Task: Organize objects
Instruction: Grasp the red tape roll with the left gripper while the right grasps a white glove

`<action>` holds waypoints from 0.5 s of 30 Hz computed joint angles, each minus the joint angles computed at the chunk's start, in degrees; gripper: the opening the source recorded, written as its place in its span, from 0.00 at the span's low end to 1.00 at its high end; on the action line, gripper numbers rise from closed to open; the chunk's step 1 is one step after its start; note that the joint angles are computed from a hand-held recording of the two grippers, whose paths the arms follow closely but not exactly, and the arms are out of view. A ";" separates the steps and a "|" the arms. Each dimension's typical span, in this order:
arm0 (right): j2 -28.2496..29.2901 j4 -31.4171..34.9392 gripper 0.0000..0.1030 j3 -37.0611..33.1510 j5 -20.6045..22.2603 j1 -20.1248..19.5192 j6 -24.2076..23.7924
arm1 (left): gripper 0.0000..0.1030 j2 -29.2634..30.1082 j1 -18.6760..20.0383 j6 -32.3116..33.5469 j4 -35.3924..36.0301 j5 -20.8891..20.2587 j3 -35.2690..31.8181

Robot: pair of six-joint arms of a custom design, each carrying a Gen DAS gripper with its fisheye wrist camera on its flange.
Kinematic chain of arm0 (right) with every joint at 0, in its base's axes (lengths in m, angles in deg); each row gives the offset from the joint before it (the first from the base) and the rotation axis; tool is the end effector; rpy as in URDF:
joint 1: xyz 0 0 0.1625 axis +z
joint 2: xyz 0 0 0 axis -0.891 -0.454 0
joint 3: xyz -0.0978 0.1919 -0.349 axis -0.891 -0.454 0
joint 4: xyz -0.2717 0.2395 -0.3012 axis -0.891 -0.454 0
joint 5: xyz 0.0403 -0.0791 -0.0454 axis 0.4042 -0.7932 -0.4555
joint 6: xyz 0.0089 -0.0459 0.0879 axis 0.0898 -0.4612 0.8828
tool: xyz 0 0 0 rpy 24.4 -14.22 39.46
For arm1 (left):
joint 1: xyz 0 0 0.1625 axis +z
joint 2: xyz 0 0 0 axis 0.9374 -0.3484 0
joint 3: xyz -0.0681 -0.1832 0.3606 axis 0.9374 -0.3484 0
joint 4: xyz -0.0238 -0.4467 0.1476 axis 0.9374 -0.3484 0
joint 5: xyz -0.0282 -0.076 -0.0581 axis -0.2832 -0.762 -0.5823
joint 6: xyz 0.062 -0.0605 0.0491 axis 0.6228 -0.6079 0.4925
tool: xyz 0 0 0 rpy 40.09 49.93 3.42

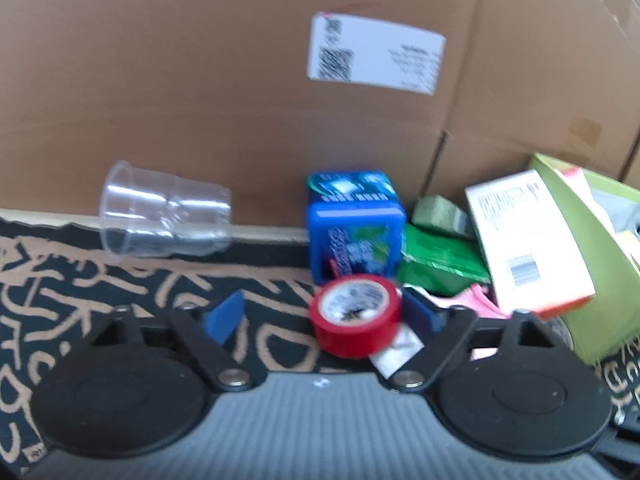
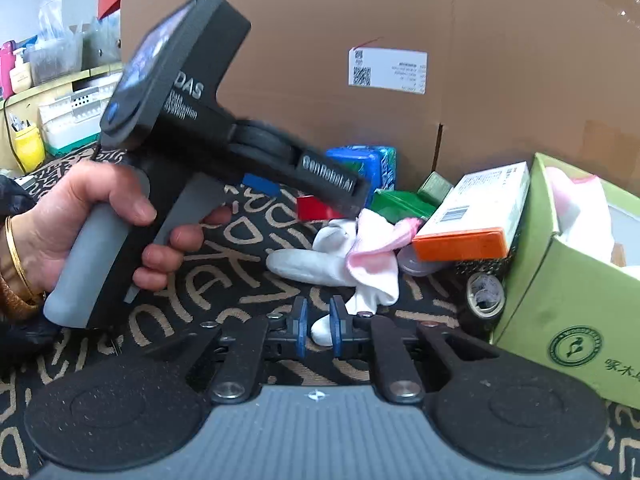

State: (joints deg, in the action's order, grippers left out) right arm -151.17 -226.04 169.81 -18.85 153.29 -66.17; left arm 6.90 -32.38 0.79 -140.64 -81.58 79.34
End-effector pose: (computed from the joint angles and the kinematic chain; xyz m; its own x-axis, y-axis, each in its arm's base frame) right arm 0.1154 -0.3392 0.2035 -0.6436 -0.3343 0.6885 -0.7404 0.4999 -0.4494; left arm -0.2977 -0.4833 0.0469 -0.7576 0.2797 -0.5897 0.6013 0.6506 -0.4639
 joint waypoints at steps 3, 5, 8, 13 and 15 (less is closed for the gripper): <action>0.48 -2.62 0.52 -0.03 0.83 -0.25 0.10 | 0.50 -0.61 -0.01 1.42 -0.42 -2.57 0.59; 3.82 -7.80 0.80 -0.78 -0.02 -0.09 0.15 | 0.46 -1.23 -0.18 1.51 0.45 -3.74 0.73; 7.83 -10.63 0.81 -2.90 -2.14 1.17 -1.52 | 0.46 -1.44 -0.37 2.13 0.48 -3.58 0.74; 14.14 -9.19 0.59 -8.18 -6.56 3.76 0.53 | 0.46 -3.63 0.22 -0.79 3.93 -4.01 0.86; 11.91 -4.26 0.29 -7.97 -4.43 2.80 2.72 | 0.46 -4.82 0.43 -0.40 5.25 -4.28 1.08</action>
